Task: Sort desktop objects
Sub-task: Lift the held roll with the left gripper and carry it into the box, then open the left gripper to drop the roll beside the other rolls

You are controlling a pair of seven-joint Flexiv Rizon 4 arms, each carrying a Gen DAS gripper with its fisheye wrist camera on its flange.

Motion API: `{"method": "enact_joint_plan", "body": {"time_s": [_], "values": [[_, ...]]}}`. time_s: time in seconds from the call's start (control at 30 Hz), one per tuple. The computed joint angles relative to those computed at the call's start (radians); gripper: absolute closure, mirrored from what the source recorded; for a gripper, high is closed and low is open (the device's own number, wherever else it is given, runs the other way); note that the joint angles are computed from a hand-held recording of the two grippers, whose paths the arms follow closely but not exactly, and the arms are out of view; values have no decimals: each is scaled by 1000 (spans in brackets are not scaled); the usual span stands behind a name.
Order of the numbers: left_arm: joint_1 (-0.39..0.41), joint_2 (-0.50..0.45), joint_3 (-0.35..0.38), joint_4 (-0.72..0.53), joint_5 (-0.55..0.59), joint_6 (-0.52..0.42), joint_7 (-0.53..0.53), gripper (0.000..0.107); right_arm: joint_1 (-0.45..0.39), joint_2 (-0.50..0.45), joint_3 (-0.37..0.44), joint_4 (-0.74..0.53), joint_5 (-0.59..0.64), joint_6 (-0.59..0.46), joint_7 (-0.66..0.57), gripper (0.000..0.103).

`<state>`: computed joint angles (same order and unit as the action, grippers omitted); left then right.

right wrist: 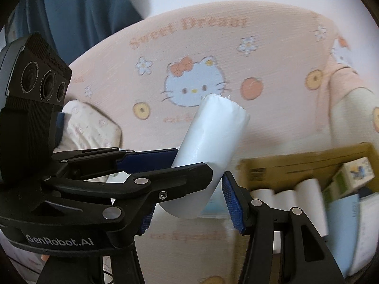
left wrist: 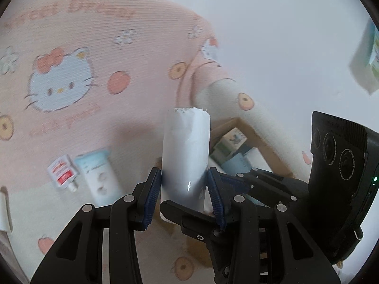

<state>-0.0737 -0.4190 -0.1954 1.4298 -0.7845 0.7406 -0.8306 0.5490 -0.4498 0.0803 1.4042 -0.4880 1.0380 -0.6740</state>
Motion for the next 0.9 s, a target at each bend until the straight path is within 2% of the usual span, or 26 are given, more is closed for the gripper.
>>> {"method": "enact_joint_plan", "body": {"time_s": [0.1,0.43,0.63,0.77,0.9], "values": [[-24,-28,-6,-42,32,-19,-40,63,-20,39,-3,40,1,-4,-1,52],[-93,-132,-5,-195,195,-92,-161,63,-115,110,44,118,115,-52,-86,52],[-108,-174,3,-271,250,-185,-246,63,-160,133,72,156,197,-30,-163,52],[-119,-193,19,-312,309,-228,-284,63,-161,120,65,140,214,-87,-179,52],[-124,-239,26,-405,360,-344,-304,63,-171,123,67,155,249,-97,-177,52]]}}
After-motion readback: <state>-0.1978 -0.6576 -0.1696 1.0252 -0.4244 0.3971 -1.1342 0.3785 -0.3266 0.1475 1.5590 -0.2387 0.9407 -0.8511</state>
